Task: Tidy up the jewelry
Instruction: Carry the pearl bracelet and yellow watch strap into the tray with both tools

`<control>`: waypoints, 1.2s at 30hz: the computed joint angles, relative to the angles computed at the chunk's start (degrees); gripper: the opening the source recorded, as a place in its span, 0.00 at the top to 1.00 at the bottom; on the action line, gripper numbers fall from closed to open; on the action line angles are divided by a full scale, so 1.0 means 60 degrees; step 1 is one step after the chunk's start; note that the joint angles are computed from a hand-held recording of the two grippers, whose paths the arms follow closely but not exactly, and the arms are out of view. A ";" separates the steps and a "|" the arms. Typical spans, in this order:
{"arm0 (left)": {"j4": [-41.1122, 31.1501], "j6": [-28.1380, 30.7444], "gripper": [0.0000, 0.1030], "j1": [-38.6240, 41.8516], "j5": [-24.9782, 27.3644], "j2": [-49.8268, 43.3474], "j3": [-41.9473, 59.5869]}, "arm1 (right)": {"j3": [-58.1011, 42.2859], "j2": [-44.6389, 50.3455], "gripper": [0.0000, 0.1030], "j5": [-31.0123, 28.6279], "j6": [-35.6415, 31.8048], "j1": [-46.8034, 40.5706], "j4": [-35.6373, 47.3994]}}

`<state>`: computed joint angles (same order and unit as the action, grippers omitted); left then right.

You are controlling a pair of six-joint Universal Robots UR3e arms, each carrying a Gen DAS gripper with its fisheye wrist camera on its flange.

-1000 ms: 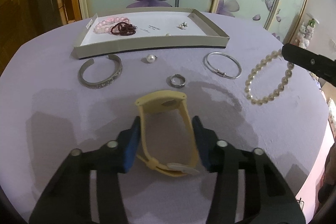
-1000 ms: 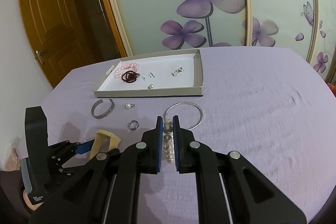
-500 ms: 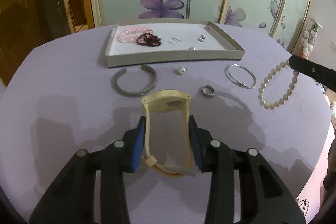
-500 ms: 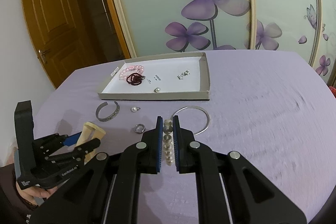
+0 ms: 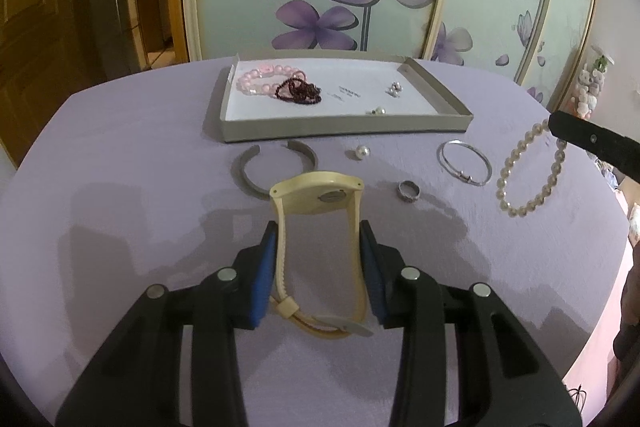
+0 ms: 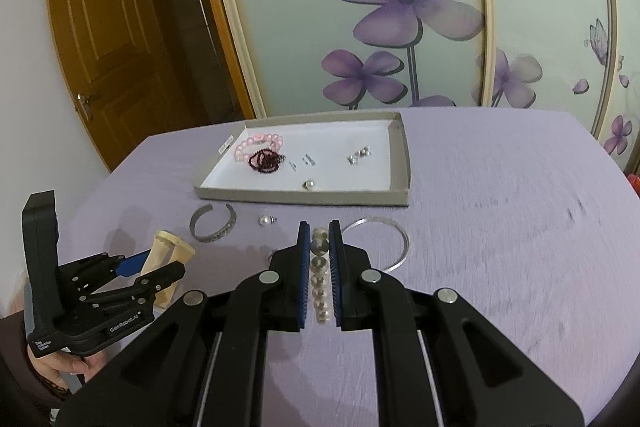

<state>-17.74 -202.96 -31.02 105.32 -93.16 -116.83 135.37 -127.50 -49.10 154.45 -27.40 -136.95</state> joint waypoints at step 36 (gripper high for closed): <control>0.0363 0.2223 0.62 0.2941 -0.2421 -0.2075 0.3556 | -1.0479 1.1598 0.91 -0.3419 0.3626 0.4697 -0.2485</control>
<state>-15.56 -189.62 -13.37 90.80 -105.61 -95.50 72.50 -57.91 -69.61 176.20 0.78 -151.86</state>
